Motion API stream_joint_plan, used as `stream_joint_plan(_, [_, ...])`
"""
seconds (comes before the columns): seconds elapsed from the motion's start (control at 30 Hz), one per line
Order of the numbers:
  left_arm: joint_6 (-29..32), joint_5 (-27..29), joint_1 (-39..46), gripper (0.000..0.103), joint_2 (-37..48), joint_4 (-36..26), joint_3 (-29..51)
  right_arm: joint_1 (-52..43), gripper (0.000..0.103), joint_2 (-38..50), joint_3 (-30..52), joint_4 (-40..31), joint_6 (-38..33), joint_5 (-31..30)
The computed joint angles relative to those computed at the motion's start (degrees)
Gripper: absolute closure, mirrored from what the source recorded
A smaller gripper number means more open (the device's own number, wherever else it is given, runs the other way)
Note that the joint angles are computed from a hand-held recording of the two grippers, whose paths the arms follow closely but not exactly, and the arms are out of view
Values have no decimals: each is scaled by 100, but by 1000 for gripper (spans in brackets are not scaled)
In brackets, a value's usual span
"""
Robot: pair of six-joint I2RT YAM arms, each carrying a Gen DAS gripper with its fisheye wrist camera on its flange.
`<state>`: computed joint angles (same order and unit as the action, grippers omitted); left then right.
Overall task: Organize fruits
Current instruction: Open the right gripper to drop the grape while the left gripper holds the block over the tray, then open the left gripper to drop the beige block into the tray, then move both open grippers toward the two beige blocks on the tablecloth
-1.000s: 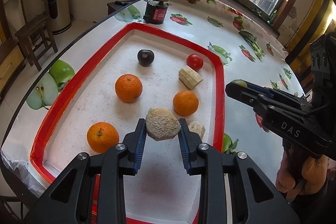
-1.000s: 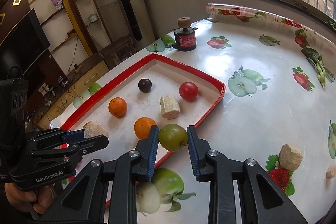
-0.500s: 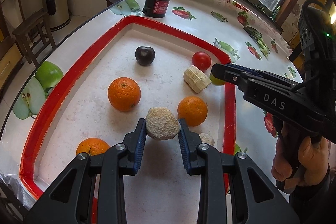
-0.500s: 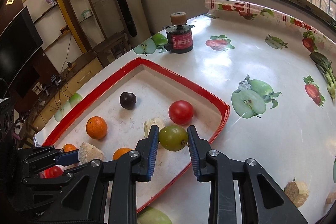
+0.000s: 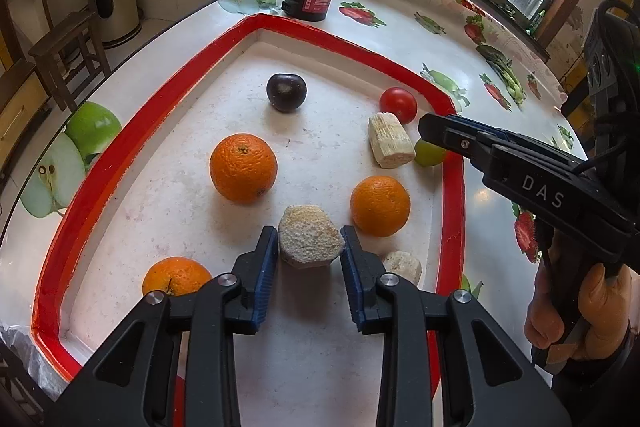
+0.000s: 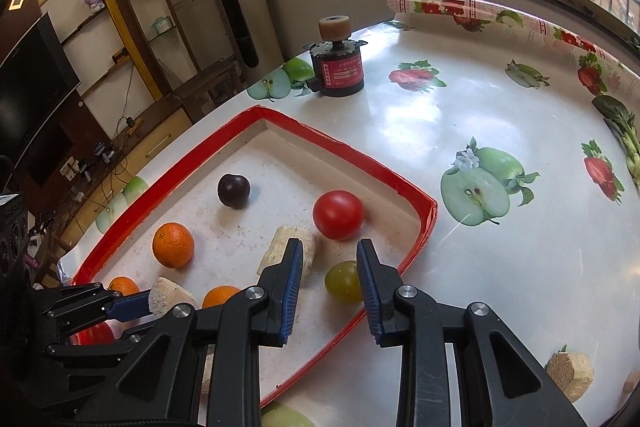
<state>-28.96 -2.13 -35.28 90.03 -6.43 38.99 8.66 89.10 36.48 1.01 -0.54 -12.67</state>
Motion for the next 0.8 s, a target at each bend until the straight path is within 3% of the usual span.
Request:
stream_joint_plan(0.1, [-73,-214,-103,55,-57,-102,12,-54,72,-191,-91,-60,-2,-70])
stream_joint_plan(0.33, [-146,-369,-239,55,-273,-262,-21,-287,69,-907,-390,-347,-77,-272])
stream_joint_plan(0.5, [-210,-456,-373,55,-447,-387,-19,-573,61,-1577,-693,-661,-214,-449])
stream_joint_plan(0.8, [-347,-564,-648,55,-569,-521,89,-1694,58,-2611,-1236,-1355,-738,-1060])
